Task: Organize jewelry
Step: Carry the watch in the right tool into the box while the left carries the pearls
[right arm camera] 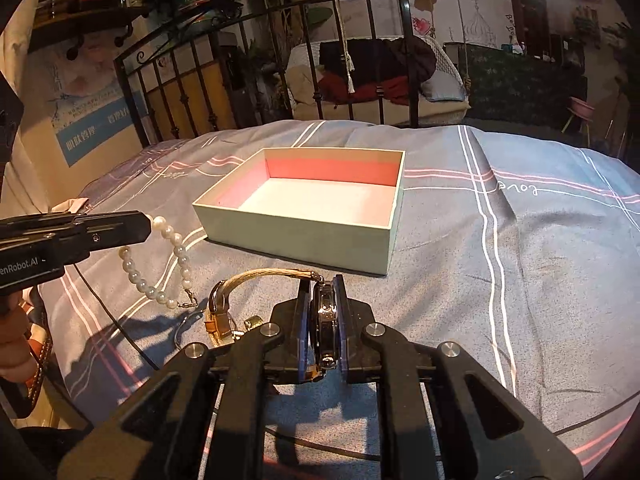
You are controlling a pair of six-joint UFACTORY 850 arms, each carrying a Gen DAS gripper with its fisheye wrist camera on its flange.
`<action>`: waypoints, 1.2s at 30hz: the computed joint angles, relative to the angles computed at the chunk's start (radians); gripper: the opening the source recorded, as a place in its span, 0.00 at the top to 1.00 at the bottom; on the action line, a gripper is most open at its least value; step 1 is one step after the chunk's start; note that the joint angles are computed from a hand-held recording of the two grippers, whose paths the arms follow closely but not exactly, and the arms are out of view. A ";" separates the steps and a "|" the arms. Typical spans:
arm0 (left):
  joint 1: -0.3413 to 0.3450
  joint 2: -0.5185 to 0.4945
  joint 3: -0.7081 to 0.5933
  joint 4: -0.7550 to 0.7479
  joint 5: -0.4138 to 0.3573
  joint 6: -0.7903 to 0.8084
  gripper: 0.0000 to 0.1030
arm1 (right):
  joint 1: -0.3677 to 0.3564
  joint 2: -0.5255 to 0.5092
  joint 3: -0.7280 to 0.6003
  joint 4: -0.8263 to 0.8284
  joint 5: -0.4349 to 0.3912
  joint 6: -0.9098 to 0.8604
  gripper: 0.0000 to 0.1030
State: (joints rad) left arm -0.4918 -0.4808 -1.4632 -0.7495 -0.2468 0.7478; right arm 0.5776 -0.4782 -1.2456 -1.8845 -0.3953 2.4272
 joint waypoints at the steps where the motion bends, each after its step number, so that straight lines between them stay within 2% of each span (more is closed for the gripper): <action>1: 0.000 -0.001 -0.006 -0.007 0.001 0.008 0.91 | -0.001 0.001 -0.005 0.003 -0.004 -0.010 0.89; 9: -0.005 -0.047 -0.104 -0.023 0.008 0.028 0.91 | -0.032 -0.011 -0.094 0.066 0.016 -0.139 0.89; 13: -0.001 -0.096 -0.191 -0.018 -0.025 0.011 0.91 | -0.047 -0.037 -0.164 0.131 0.016 -0.248 0.89; 16: 0.000 -0.132 -0.252 0.006 -0.034 -0.014 0.91 | -0.064 -0.059 -0.210 0.169 0.030 -0.295 0.89; 20: 0.000 -0.200 -0.357 0.111 -0.064 -0.139 0.91 | -0.087 -0.099 -0.275 0.256 0.048 -0.375 0.89; 27: -0.002 -0.340 -0.552 0.336 -0.161 -0.365 0.91 | -0.115 -0.192 -0.386 0.503 0.079 -0.631 0.89; 32: -0.004 -0.386 -0.610 0.376 -0.207 -0.412 0.91 | -0.127 -0.243 -0.451 0.712 0.089 -0.851 0.88; 36: -0.005 -0.422 -0.655 0.417 -0.235 -0.455 0.91 | -0.138 -0.287 -0.512 0.947 0.085 -1.093 0.89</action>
State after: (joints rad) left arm -0.4969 -0.9023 -2.1181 -0.3322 -0.4823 0.2931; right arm 0.4398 -0.7649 -1.7573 -0.9376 -0.3104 1.3338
